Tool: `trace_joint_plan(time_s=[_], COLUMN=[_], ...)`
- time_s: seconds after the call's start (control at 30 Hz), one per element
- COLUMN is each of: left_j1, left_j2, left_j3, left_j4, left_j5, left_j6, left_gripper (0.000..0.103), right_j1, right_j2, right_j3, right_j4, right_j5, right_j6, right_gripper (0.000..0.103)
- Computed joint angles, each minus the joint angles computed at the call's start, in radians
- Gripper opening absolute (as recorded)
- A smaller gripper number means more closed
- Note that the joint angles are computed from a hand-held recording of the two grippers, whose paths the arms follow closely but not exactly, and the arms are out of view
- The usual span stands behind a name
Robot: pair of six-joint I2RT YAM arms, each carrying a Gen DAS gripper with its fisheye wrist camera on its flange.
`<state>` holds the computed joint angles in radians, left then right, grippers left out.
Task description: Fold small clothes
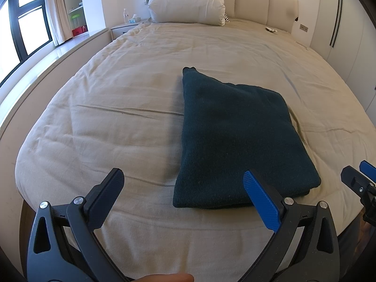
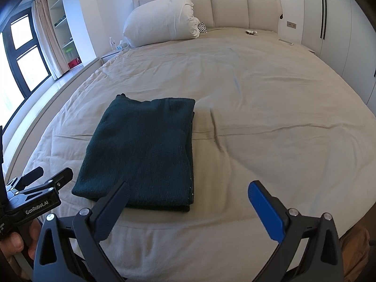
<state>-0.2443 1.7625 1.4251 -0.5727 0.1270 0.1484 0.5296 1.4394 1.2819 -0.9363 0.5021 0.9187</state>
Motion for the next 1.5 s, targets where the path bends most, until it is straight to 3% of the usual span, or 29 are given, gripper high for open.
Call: trace_joint_plan(time_s=[1.5], left_j1=[0.001], left_j2=[-0.009], left_j3=[-0.017], left_j4=[0.004], left_j5=[0.001], left_j6=[0.001], left_gripper=[0.103], right_j1=[0.03], right_j2=[0.015], right_j3=[-0.007], right_j4=[0.002], right_j5=[0.0], right_j6=[0.042], right_gripper=[0.103])
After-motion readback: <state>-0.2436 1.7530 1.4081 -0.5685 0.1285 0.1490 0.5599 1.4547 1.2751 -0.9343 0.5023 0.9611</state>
